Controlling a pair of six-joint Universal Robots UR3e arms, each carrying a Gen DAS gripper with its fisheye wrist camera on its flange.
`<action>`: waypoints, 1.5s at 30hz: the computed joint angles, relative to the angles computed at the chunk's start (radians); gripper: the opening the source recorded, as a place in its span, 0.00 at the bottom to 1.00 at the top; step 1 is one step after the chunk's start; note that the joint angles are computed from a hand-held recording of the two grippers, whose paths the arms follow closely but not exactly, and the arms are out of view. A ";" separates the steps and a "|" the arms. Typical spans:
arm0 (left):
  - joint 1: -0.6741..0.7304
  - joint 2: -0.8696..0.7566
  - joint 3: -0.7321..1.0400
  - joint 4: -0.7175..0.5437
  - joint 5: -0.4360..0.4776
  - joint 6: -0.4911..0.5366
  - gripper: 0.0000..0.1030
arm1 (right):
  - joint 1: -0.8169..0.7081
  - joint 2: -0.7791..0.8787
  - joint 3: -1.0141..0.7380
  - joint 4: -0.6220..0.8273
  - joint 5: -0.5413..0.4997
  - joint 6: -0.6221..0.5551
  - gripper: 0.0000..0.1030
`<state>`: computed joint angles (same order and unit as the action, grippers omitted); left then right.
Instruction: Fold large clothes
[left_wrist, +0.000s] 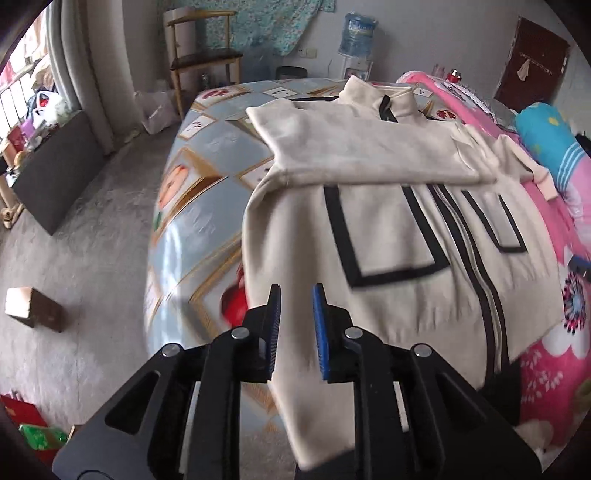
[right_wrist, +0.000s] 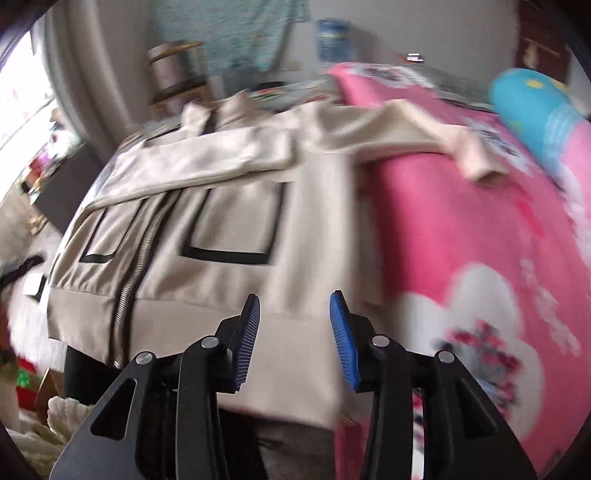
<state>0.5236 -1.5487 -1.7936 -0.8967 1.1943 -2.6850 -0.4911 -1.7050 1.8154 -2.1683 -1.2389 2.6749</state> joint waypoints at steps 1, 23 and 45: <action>-0.042 -0.070 0.043 0.053 0.048 -0.037 0.16 | 0.045 0.065 -0.021 -0.038 -0.013 0.020 0.38; -0.221 -0.494 0.344 0.298 0.396 0.047 0.13 | 0.207 0.334 -0.100 -0.182 -0.100 0.146 0.38; -0.181 -0.176 0.141 0.118 0.145 -0.064 0.58 | 0.193 0.276 -0.065 -0.244 -0.068 0.159 0.60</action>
